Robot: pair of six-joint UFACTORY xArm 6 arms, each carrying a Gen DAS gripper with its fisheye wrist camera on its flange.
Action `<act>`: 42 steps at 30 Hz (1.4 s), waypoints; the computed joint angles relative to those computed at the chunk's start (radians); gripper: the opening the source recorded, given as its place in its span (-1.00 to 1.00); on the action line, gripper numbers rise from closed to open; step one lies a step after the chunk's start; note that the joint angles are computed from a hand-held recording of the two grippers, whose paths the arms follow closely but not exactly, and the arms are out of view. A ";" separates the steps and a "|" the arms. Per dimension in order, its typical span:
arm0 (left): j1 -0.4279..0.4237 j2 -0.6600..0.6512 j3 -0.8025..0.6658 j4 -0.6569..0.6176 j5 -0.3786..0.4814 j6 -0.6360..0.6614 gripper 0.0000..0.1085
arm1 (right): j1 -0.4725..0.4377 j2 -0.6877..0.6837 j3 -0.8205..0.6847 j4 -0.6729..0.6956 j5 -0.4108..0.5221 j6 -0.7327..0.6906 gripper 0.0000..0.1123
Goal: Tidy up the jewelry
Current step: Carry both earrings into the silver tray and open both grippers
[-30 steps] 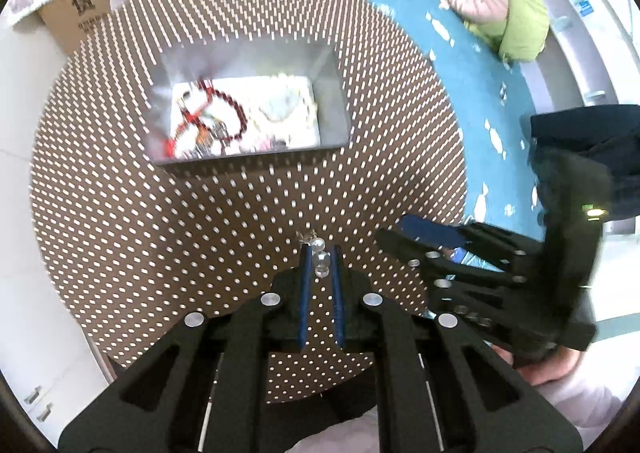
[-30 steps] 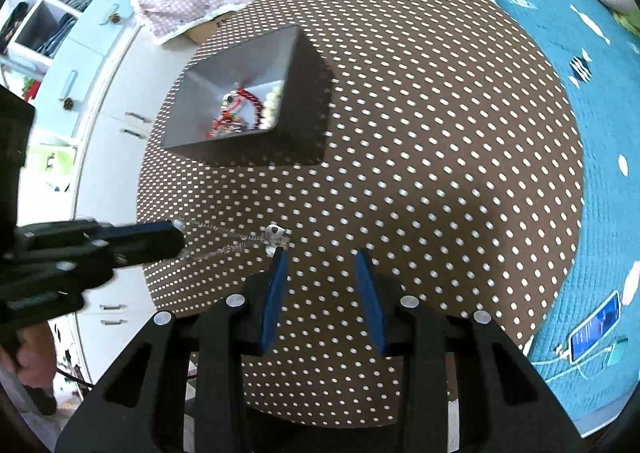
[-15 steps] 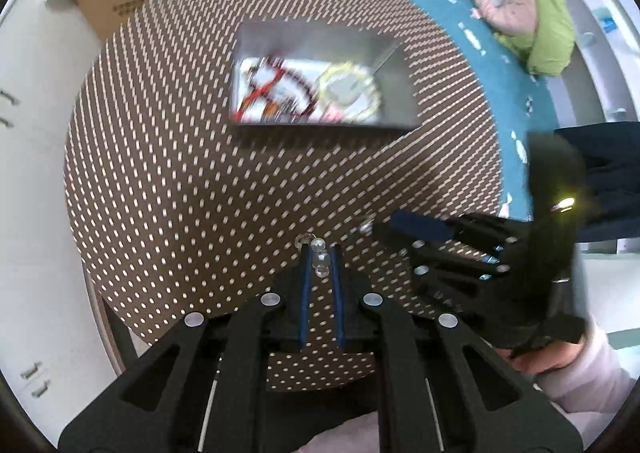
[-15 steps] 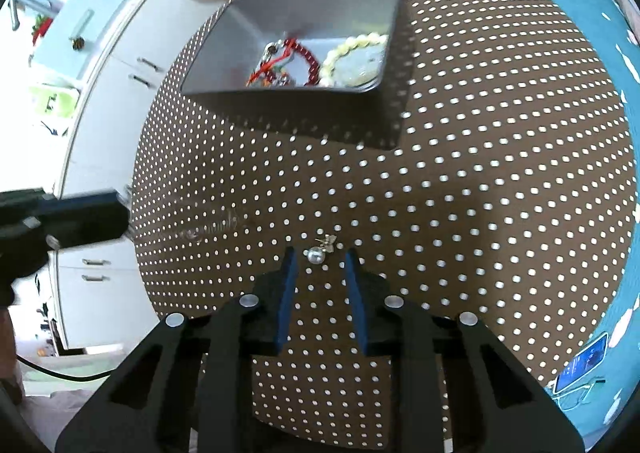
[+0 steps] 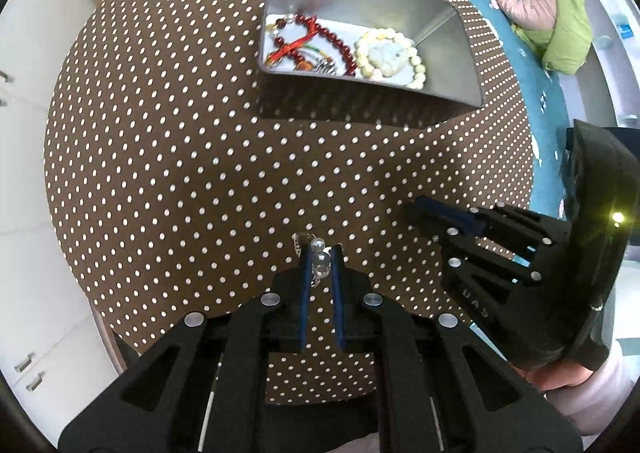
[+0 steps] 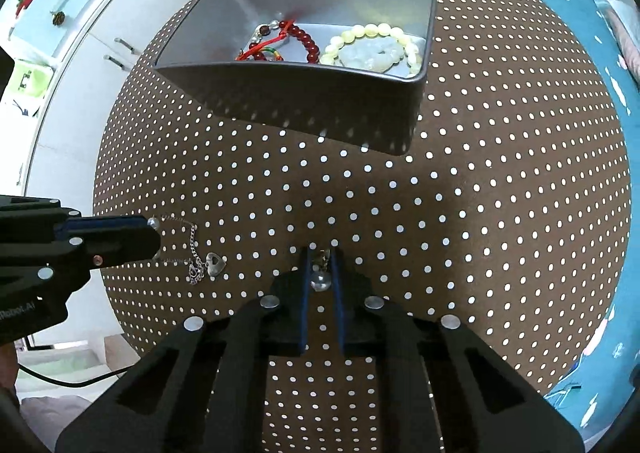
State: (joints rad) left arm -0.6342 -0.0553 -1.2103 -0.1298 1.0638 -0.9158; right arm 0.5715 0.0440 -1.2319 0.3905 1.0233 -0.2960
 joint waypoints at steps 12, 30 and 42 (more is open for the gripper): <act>0.014 0.013 -0.106 0.011 -0.005 0.034 -0.83 | -0.084 -0.036 -0.037 0.207 0.059 0.014 -0.85; 0.104 0.083 -0.427 0.064 -0.020 0.088 -0.83 | -0.119 0.081 -0.335 0.239 0.037 -0.069 -0.85; 0.130 0.187 -0.470 0.050 0.084 0.119 -0.79 | -0.105 0.153 -0.402 0.227 0.090 -0.068 -0.84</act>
